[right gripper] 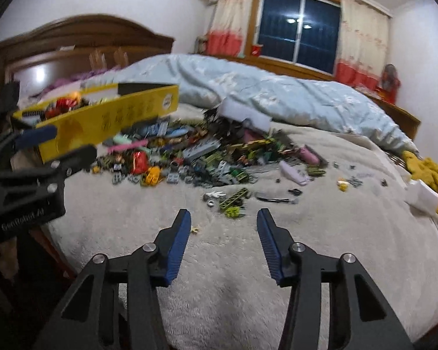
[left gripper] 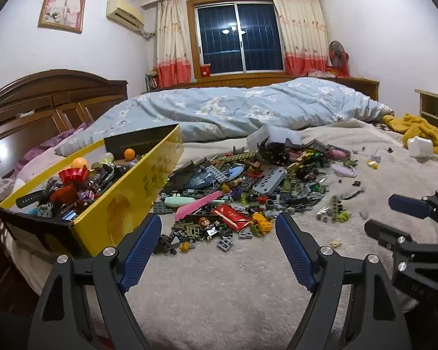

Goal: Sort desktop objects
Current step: 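Move both tools toward the scattered Lego pile on the blanket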

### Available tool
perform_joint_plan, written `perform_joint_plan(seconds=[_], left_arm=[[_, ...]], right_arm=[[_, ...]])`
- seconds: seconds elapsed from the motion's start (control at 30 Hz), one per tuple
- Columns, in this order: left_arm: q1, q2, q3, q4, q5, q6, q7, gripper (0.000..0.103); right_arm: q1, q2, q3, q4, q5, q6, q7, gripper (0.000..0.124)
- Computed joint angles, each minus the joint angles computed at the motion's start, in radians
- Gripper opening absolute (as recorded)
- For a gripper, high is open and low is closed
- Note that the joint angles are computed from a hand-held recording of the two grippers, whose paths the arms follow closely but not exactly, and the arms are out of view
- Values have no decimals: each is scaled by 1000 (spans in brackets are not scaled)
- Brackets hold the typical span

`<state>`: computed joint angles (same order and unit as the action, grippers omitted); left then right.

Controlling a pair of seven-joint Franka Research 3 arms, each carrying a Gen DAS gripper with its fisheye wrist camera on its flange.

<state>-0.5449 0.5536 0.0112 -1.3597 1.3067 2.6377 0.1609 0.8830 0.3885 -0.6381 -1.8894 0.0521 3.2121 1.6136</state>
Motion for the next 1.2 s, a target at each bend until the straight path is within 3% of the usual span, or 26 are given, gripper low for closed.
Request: perform_joint_plan(seconds=[0.1,0.2,0.43,0.6,0.67,0.73,0.83,0.97,1.03,1.07,1.13,1.2], left_arm=[[4,16,3,15,-10,-4,16,82],[-3,22,22,5,21,-12,-25,82],[42,73,-4,25,-166,-83,25,82],[68,98,-16,29,-287,-83,94,83],[21,107,31,33,-225,-100,47,84],[-22,118,58,45,-161,-153,46,84],[-11,114,49,34,-134,-141,31,84],[57,102,2,21,-225,-66,85,84],[34,106,30,41,-214,-100,85,71],[19,110,46,49,-200,-128,58,64],[29,125,44,71,-208,-144,60,64],[43,132,38,82,-226,-129,71,64]], right_arm=[[-94,20,104,39,-3,-24,-33,46],[-221,27,251,67,-8,-53,-66,46],[-276,78,317,128,-44,-81,-26,46],[-385,98,439,184,-28,-164,-41,47],[-374,102,426,186,-49,-164,-17,49],[-312,114,353,183,-102,-143,36,50],[-263,123,292,168,-133,-106,90,54],[-328,125,365,177,-81,-103,87,56],[-367,117,413,171,-38,-104,91,56],[-364,116,411,167,-33,-101,96,57],[-334,119,377,162,-37,-92,112,57],[-346,117,392,159,-27,-89,107,57]])
